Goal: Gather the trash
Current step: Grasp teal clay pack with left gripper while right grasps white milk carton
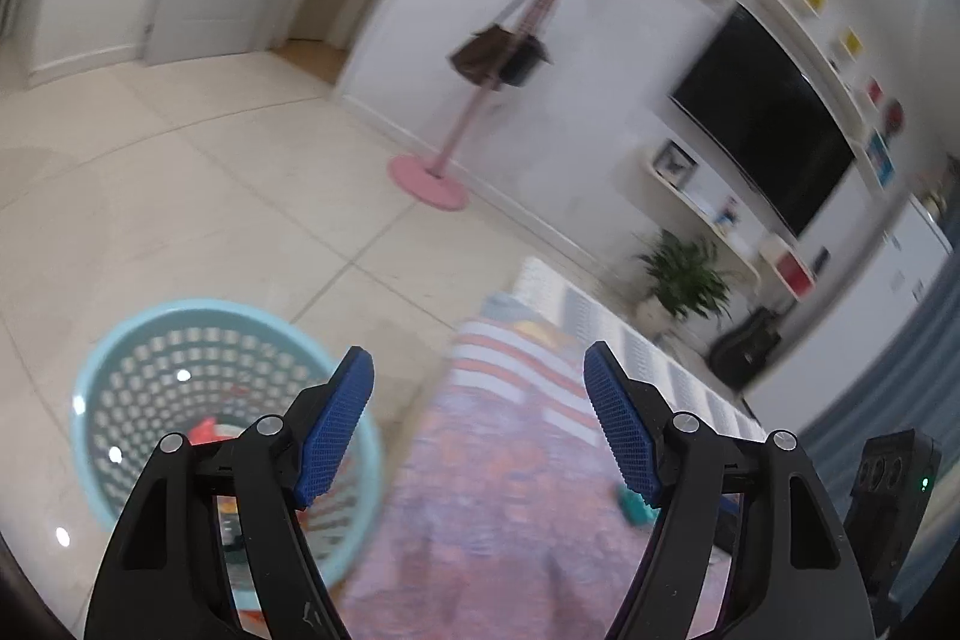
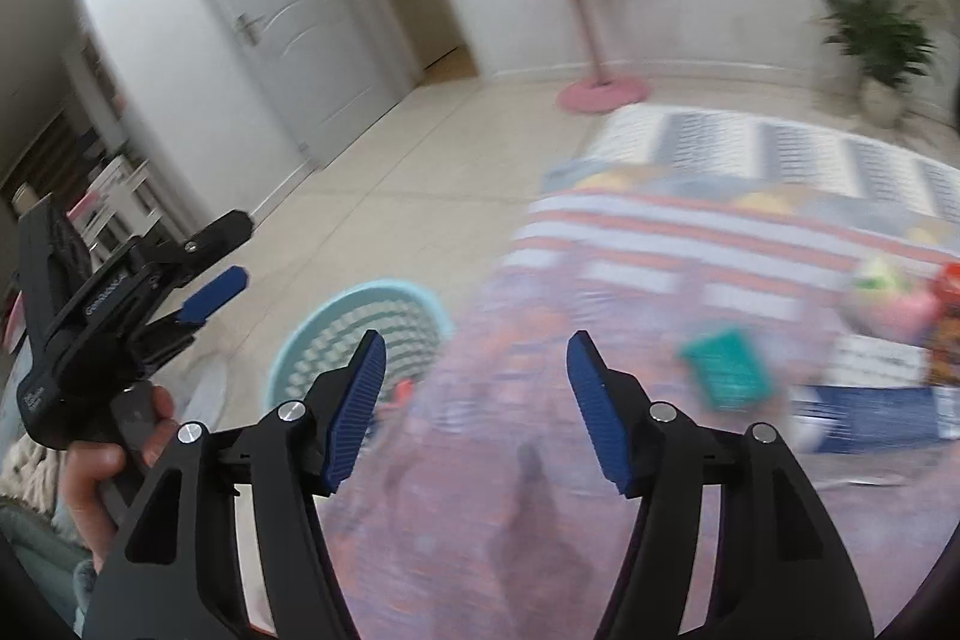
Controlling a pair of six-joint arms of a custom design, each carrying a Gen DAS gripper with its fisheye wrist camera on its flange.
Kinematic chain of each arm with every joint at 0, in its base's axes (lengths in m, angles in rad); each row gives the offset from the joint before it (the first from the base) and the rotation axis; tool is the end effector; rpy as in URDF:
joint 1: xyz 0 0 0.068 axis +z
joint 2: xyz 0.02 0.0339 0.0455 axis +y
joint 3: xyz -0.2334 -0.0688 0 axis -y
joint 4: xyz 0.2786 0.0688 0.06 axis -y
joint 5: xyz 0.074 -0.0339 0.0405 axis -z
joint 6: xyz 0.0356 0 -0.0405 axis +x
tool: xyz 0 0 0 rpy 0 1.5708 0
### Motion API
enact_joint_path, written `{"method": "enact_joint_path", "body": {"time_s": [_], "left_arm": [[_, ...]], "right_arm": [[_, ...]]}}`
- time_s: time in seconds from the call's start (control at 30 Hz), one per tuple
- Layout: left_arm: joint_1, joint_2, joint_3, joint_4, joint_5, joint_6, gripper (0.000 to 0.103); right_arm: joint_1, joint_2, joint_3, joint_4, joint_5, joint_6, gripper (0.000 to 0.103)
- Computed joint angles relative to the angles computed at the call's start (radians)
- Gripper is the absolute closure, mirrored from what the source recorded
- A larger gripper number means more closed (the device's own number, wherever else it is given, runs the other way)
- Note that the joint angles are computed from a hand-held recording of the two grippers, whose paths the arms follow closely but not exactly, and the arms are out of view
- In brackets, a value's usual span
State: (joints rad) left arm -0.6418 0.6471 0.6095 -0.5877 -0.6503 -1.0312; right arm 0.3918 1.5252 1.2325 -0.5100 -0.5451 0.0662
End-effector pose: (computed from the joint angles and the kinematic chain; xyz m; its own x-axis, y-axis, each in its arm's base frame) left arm 0.1710 -0.1009 0.2438 -0.3123 -0.6190 -0.7206 -0.3595 0.7792 -0.5135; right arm 0.3312 0.1568 0.2486 -0.7069 -0.2309 -0.6686 -0.6140 0.6695 0.4181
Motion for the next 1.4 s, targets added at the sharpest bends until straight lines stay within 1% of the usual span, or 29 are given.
{"method": "enact_joint_path", "body": {"time_s": [0.13, 0.27, 0.3, 0.33, 0.37, 0.4, 0.43, 0.47, 0.5, 0.57, 0.67, 0.7, 0.73, 0.77, 0.83, 0.87, 0.93, 1.03, 1.07, 1.1, 1.13, 1.17, 1.2, 1.23, 1.33, 1.4], "left_arm": [[-0.051, 0.24, 0.099, 0.125, 0.024, 0.046, 0.032], [-0.06, 0.507, 0.208, 0.262, 0.159, 0.106, 0.032], [-0.061, 0.561, 0.234, 0.282, 0.19, 0.112, 0.032], [-0.057, 0.649, 0.28, 0.313, 0.252, 0.119, 0.032], [-0.051, 0.707, 0.307, 0.34, 0.293, 0.117, 0.032], [-0.047, 0.759, 0.332, 0.365, 0.328, 0.111, 0.032], [-0.044, 0.833, 0.376, 0.386, 0.371, 0.106, 0.032], [-0.046, 0.882, 0.404, 0.391, 0.387, 0.103, 0.032], [-0.046, 0.951, 0.459, 0.369, 0.397, 0.098, 0.032], [-0.051, 1.051, 0.542, 0.325, 0.394, 0.085, 0.032], [-0.051, 1.173, 0.657, 0.235, 0.379, 0.045, 0.031], [-0.047, 1.211, 0.694, 0.209, 0.382, 0.032, 0.026], [-0.042, 1.245, 0.722, 0.2, 0.387, 0.013, 0.024], [-0.045, 1.26, 0.739, 0.202, 0.37, 0.008, 0.021], [-0.038, 1.287, 0.775, 0.206, 0.387, 0.023, 0.021], [-0.036, 1.304, 0.794, 0.212, 0.399, 0.037, 0.022], [-0.038, 1.336, 0.832, 0.188, 0.387, 0.055, 0.024], [-0.039, 1.338, 0.837, 0.179, 0.378, 0.066, 0.025], [-0.038, 1.334, 0.832, 0.188, 0.387, 0.077, 0.029], [-0.036, 1.326, 0.822, 0.204, 0.402, 0.082, 0.037], [-0.034, 1.314, 0.805, 0.223, 0.42, 0.082, 0.04], [-0.028, 1.302, 0.783, 0.252, 0.444, 0.08, 0.047], [-0.026, 1.299, 0.778, 0.254, 0.452, 0.077, 0.061], [-0.025, 1.304, 0.785, 0.236, 0.457, 0.083, 0.061], [-0.029, 1.283, 0.756, 0.255, 0.453, 0.094, 0.063], [-0.034, 1.267, 0.744, 0.247, 0.438, 0.096, 0.064]], "right_arm": [[-0.157, -0.029, -0.018, -0.023, -0.003, -0.076, 0.042], [-0.288, 0.011, 0.01, -0.04, 0.0, -0.144, 0.042], [-0.314, 0.027, 0.019, -0.046, 0.0, -0.16, 0.042], [-0.338, 0.048, 0.034, -0.059, -0.002, -0.178, 0.042], [-0.369, 0.086, 0.059, -0.081, -0.01, -0.21, 0.042], [-0.387, 0.112, 0.074, -0.093, -0.014, -0.236, 0.043], [-0.401, 0.13, 0.081, -0.095, -0.008, -0.259, 0.049], [-0.412, 0.147, 0.084, -0.089, 0.007, -0.285, 0.052], [-0.42, 0.167, 0.094, -0.094, 0.012, -0.313, 0.058], [-0.433, 0.199, 0.114, -0.107, 0.015, -0.354, 0.064], [-0.428, 0.231, 0.137, -0.101, 0.041, -0.385, 0.065], [-0.425, 0.248, 0.153, -0.111, 0.051, -0.401, 0.065], [-0.417, 0.271, 0.174, -0.124, 0.06, -0.411, 0.065], [-0.418, 0.288, 0.191, -0.141, 0.057, -0.42, 0.065], [-0.424, 0.311, 0.21, -0.163, 0.046, -0.433, 0.065], [-0.428, 0.312, 0.211, -0.17, 0.043, -0.438, 0.065], [-0.44, 0.308, 0.212, -0.193, 0.023, -0.456, 0.065], [-0.467, 0.306, 0.217, -0.271, -0.023, -0.52, 0.065], [-0.474, 0.293, 0.203, -0.281, -0.03, -0.538, 0.065], [-0.479, 0.279, 0.19, -0.289, -0.037, -0.551, 0.065], [-0.489, 0.266, 0.174, -0.306, -0.053, -0.577, 0.065], [-0.494, 0.254, 0.162, -0.317, -0.062, -0.59, 0.065], [-0.501, 0.239, 0.146, -0.333, -0.071, -0.605, 0.065], [-0.505, 0.238, 0.144, -0.356, -0.08, -0.618, 0.065], [-0.519, 0.214, 0.1, -0.429, -0.13, -0.665, 0.065], [-0.521, 0.154, 0.042, -0.424, -0.145, -0.688, 0.065]]}}
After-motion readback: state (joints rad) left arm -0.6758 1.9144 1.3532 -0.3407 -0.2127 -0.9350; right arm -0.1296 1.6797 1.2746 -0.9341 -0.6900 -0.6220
